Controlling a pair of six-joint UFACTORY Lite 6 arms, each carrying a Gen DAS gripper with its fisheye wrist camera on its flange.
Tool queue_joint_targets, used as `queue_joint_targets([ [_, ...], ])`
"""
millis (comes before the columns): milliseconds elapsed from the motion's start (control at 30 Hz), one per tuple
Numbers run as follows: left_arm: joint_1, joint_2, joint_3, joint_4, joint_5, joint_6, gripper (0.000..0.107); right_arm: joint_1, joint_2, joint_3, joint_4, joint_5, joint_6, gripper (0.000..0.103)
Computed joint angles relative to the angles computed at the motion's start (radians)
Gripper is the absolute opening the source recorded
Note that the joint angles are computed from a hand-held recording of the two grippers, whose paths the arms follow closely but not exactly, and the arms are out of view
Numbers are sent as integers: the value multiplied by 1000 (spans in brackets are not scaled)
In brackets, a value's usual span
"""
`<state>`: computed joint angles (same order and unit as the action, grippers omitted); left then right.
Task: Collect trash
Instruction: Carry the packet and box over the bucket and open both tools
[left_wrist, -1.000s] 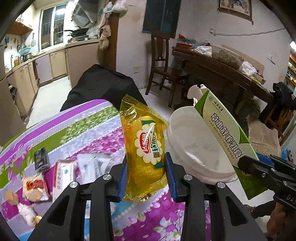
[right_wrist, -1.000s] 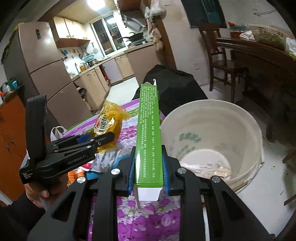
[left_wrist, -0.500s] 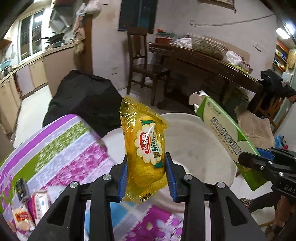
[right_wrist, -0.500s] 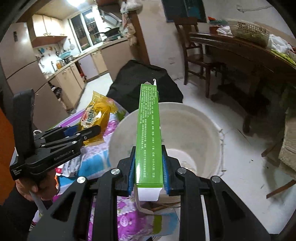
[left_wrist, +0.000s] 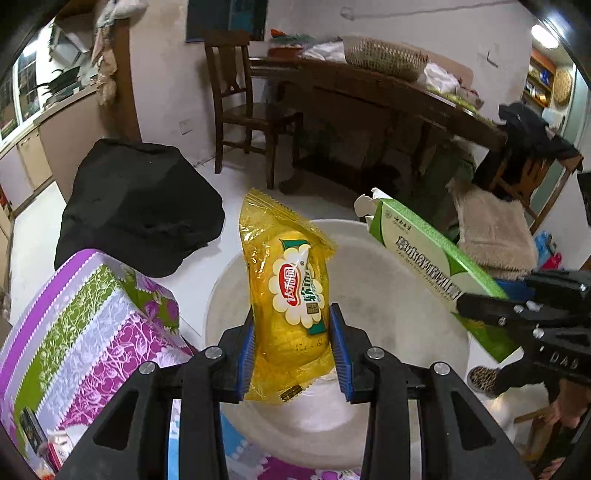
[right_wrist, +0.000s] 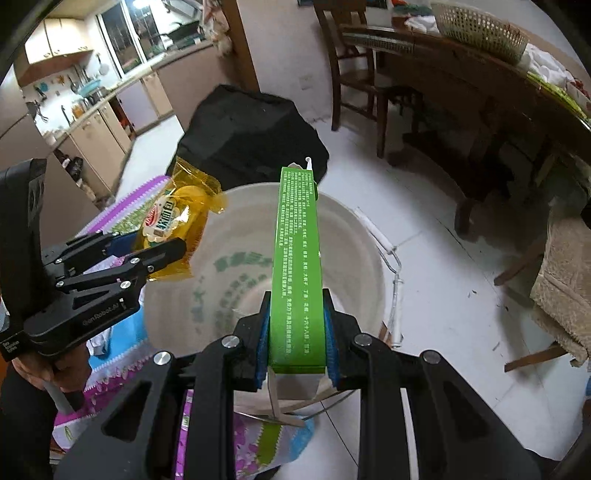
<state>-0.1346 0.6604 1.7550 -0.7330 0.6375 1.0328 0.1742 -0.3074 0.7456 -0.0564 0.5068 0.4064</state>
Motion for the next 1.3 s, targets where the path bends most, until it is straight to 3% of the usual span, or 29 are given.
queue_joint_targets([
  [467,-31,199,244,111,90,-67,37,-58,217,236,62,160,-157,23],
  [767,-23,276,339,146,120,-79,37,-84,294,295,95,161,-218,23],
  [1100,-27,284,332,147,104,-65,37,-77,233,251,242,167,-329,23],
  [1300,-24,277,311,146,94,-63,37,-31,188,225,211,183,-283,23],
])
